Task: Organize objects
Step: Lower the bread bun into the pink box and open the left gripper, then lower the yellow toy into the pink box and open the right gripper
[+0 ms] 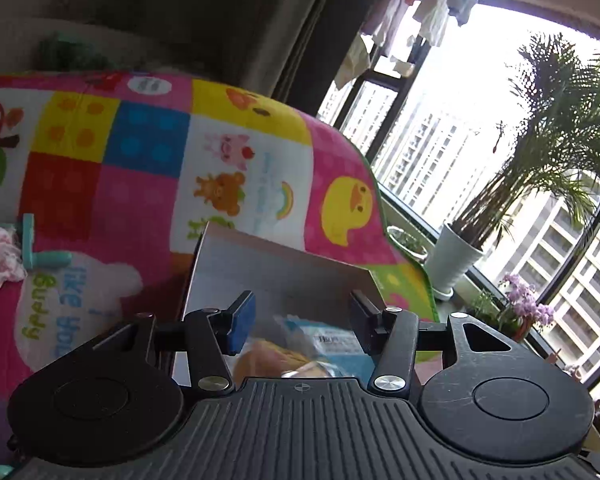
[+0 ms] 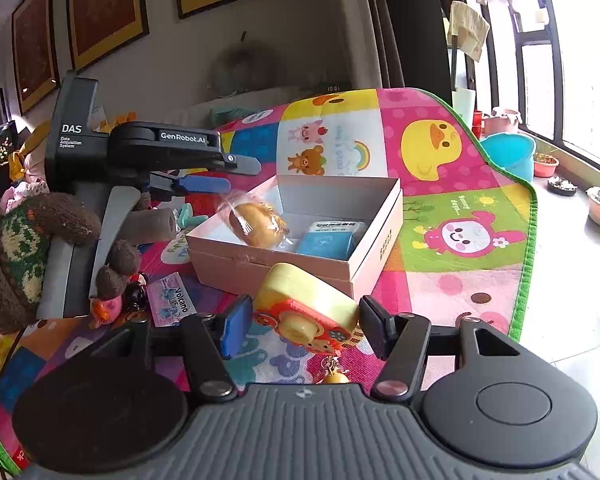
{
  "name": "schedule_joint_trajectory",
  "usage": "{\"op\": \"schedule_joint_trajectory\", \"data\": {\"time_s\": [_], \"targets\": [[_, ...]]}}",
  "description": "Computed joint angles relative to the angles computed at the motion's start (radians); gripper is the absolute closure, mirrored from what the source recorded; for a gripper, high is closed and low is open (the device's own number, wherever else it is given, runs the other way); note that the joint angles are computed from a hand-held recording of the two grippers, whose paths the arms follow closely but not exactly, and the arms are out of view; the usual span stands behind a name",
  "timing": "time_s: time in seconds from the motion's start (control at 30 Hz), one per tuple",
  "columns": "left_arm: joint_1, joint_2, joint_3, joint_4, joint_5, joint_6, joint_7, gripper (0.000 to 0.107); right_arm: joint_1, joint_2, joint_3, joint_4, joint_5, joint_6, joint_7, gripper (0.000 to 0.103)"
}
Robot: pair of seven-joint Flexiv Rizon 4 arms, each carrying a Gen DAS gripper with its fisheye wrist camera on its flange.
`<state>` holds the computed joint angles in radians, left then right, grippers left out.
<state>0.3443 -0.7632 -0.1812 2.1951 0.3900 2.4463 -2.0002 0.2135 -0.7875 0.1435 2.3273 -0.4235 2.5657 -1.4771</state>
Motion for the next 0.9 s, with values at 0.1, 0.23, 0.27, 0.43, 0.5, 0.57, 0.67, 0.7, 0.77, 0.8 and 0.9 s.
{"op": "schedule_joint_trajectory", "data": {"time_s": [0.1,0.23,0.27,0.43,0.5,0.57,0.67,0.7,0.77,0.8,0.9], "targets": [[0.041,0.013,-0.027,0.016,0.041,-0.044,-0.022,0.052,0.019,0.012,-0.006,0.004,0.023,-0.013,-0.016,0.044],[0.103,0.003,-0.054,0.033,0.119,-0.025,-0.056,0.053,0.024,0.019,-0.005,0.001,0.043,-0.033,-0.014,0.044],[0.141,0.002,-0.081,0.031,0.17,-0.051,-0.073,0.053,0.02,0.021,-0.004,-0.001,0.038,-0.04,-0.008,0.044],[0.118,-0.001,-0.031,0.073,0.162,0.07,-0.049,0.054,-0.015,0.054,0.017,-0.035,-0.012,-0.082,0.057,0.044],[0.052,0.004,0.053,0.122,0.104,0.208,0.015,0.054,-0.02,0.066,0.027,-0.076,-0.021,-0.069,0.084,0.044],[-0.006,0.008,0.125,0.178,0.048,0.31,0.091,0.054,0.017,0.069,0.019,-0.145,0.021,-0.064,0.094,0.044],[-0.025,0.013,0.179,0.255,0.028,0.359,0.171,0.054,0.131,0.043,-0.026,-0.312,0.173,-0.116,0.089,0.043],[-0.022,0.005,0.19,0.281,0.026,0.374,0.189,0.054,0.159,0.028,-0.047,-0.366,0.192,-0.15,0.079,0.035],[-0.002,-0.027,0.207,0.328,0.037,0.404,0.212,0.054,0.202,0.023,-0.076,-0.429,0.249,-0.258,0.083,0.032],[0.016,-0.047,0.212,0.345,0.058,0.412,0.223,0.054,0.193,0.022,-0.068,-0.435,0.241,-0.285,0.104,0.031],[0.107,-0.12,0.197,0.369,0.165,0.392,0.224,0.054,0.131,0.013,-0.019,-0.371,0.161,-0.239,0.131,0.014]]}}
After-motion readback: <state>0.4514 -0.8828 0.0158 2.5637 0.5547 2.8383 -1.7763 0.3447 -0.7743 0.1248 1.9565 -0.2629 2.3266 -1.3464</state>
